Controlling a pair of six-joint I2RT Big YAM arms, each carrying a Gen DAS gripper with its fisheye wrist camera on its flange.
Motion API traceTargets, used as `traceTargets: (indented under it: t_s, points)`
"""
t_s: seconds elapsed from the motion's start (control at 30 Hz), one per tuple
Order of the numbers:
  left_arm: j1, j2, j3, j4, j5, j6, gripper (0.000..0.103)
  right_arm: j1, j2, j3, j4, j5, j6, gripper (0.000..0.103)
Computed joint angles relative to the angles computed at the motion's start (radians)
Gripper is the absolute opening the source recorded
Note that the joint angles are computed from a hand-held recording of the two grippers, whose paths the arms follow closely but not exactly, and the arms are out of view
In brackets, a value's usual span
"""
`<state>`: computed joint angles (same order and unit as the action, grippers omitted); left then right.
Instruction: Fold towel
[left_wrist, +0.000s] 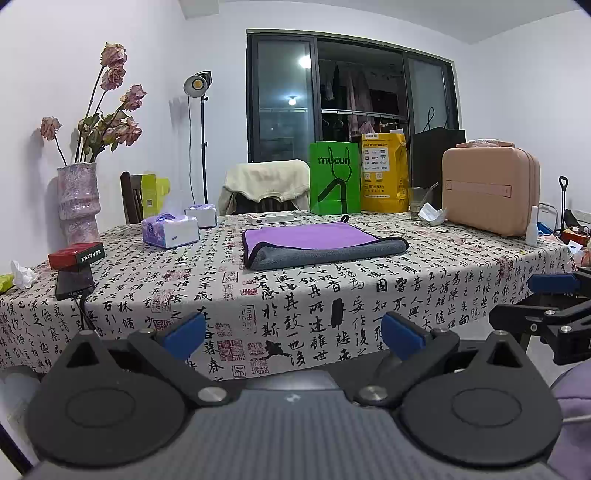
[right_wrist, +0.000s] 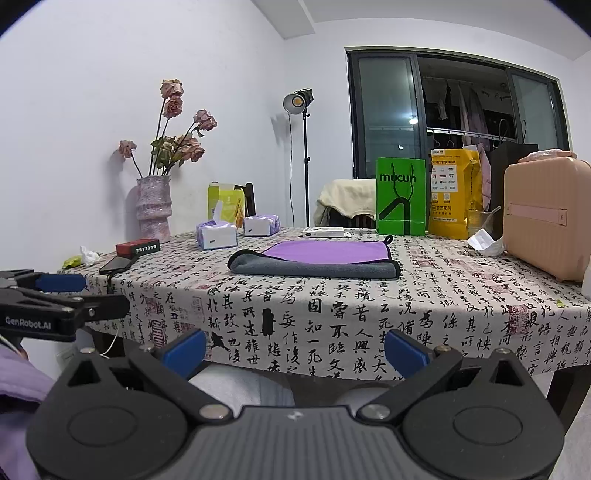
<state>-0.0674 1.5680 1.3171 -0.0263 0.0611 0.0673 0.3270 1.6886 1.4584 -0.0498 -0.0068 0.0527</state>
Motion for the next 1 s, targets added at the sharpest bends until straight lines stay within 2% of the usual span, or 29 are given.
traceTargets:
  t_s: [1.0]
  points:
    - [-0.009, 0.014, 0.001, 0.004, -0.008, -0.001, 0.103, 0.001, 0.003, -0.004, -0.001, 0.001, 0.007, 0.103]
